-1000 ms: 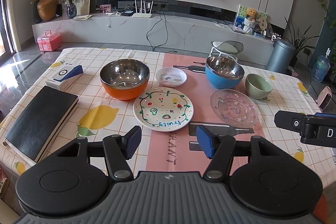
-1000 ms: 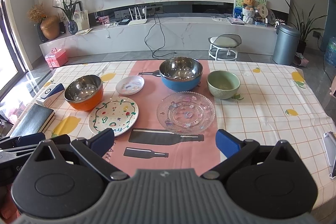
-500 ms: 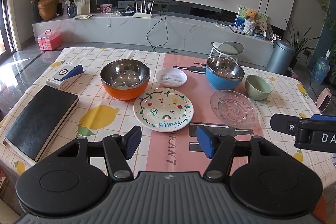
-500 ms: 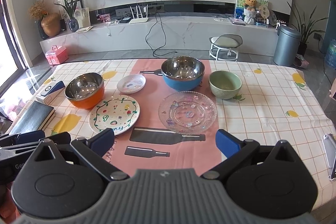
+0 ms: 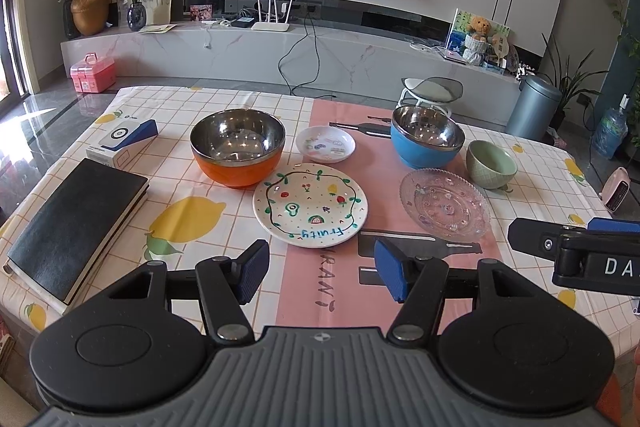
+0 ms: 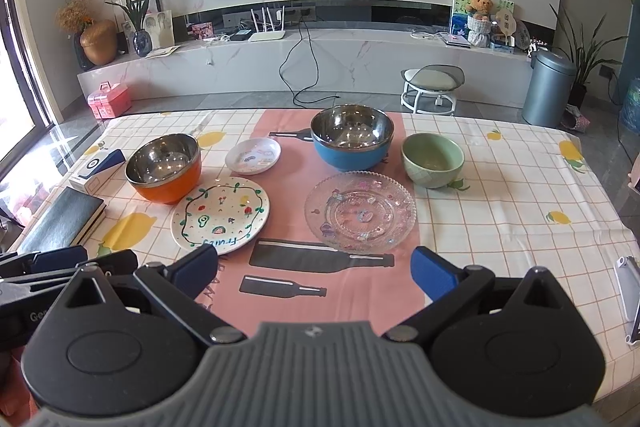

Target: Organize plates and bowls

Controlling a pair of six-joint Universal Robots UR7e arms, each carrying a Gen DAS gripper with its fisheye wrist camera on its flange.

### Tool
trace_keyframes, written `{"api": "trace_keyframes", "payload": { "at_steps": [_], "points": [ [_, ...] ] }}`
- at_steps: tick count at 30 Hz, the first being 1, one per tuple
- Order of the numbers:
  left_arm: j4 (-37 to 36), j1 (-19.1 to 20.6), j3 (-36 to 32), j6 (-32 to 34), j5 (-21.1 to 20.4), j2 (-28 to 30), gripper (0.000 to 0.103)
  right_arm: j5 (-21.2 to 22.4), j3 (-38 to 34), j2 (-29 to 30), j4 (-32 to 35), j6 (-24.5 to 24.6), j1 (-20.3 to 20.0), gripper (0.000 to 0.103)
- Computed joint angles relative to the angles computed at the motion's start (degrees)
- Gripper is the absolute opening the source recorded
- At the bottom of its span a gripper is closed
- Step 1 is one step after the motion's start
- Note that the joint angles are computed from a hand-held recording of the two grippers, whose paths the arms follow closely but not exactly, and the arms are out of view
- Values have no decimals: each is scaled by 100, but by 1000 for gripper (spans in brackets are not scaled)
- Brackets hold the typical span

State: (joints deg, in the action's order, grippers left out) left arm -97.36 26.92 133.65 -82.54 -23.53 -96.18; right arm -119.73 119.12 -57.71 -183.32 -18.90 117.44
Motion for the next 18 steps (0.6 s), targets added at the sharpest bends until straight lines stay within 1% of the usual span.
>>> {"api": "trace_keyframes", "payload": {
  "at_steps": [18],
  "points": [
    [-3,0,4,-9,-31,16,71,29,34,37,8,29,-24,100]
  ]
}}
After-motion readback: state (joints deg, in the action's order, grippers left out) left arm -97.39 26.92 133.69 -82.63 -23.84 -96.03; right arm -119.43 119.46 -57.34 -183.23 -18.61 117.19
